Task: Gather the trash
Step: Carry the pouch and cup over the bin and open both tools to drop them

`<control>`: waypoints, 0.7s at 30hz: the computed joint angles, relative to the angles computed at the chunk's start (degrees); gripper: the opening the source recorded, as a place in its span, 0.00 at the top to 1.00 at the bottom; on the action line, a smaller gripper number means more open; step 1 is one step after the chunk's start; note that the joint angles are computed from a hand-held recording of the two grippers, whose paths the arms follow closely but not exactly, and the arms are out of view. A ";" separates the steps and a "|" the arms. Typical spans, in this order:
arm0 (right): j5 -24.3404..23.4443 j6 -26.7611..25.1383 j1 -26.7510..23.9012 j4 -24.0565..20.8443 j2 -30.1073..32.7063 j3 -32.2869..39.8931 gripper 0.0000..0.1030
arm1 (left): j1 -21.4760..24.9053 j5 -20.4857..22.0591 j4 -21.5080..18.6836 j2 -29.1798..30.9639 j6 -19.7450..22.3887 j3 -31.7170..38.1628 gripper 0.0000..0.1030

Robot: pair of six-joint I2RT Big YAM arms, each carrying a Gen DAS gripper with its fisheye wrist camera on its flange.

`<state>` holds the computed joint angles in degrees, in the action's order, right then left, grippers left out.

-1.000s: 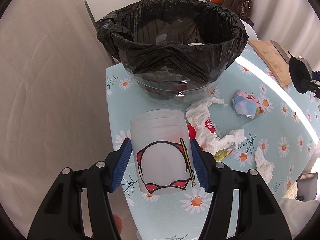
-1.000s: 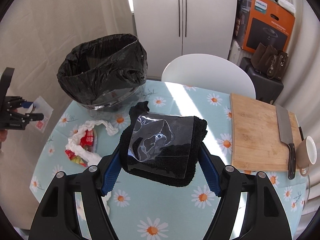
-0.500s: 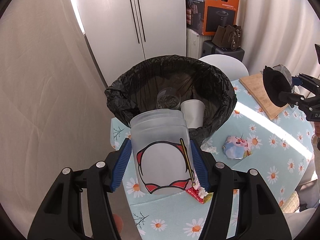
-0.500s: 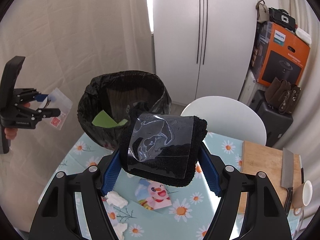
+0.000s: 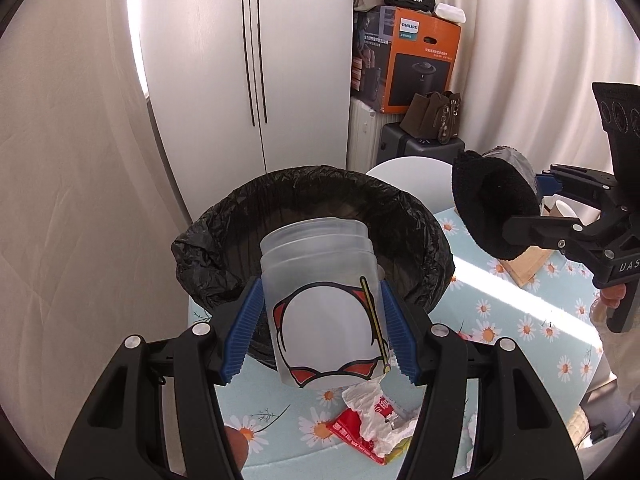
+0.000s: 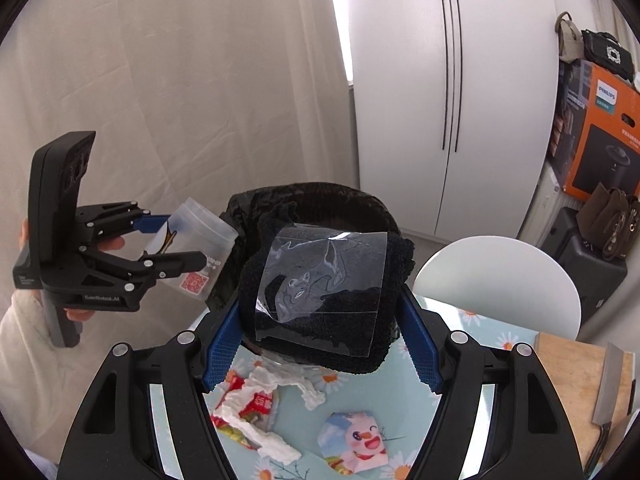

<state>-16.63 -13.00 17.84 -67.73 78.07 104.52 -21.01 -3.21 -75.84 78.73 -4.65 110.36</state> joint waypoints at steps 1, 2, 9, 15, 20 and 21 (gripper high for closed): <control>-0.82 0.54 -0.08 0.00 0.67 0.63 0.34 | 0.26 1.09 0.94 -0.05 -0.19 -0.42 0.41; -1.49 1.05 -0.14 0.13 1.23 1.18 0.34 | 0.54 2.21 2.30 -0.32 -0.39 -1.08 0.41; -11.16 7.37 -1.45 5.03 3.25 2.02 0.34 | 3.86 10.40 9.76 -0.24 -1.97 -3.21 0.41; -14.55 12.62 -1.79 12.72 3.97 -0.07 0.34 | 6.49 14.72 15.73 0.38 -3.88 -5.49 0.41; -15.42 14.79 -1.86 16.75 4.91 -1.32 0.30 | 8.03 16.74 20.53 0.44 -3.62 -7.40 0.37; -15.30 15.24 -1.75 17.49 4.99 -1.62 0.28 | 8.32 16.21 20.99 0.48 -3.90 -7.53 0.27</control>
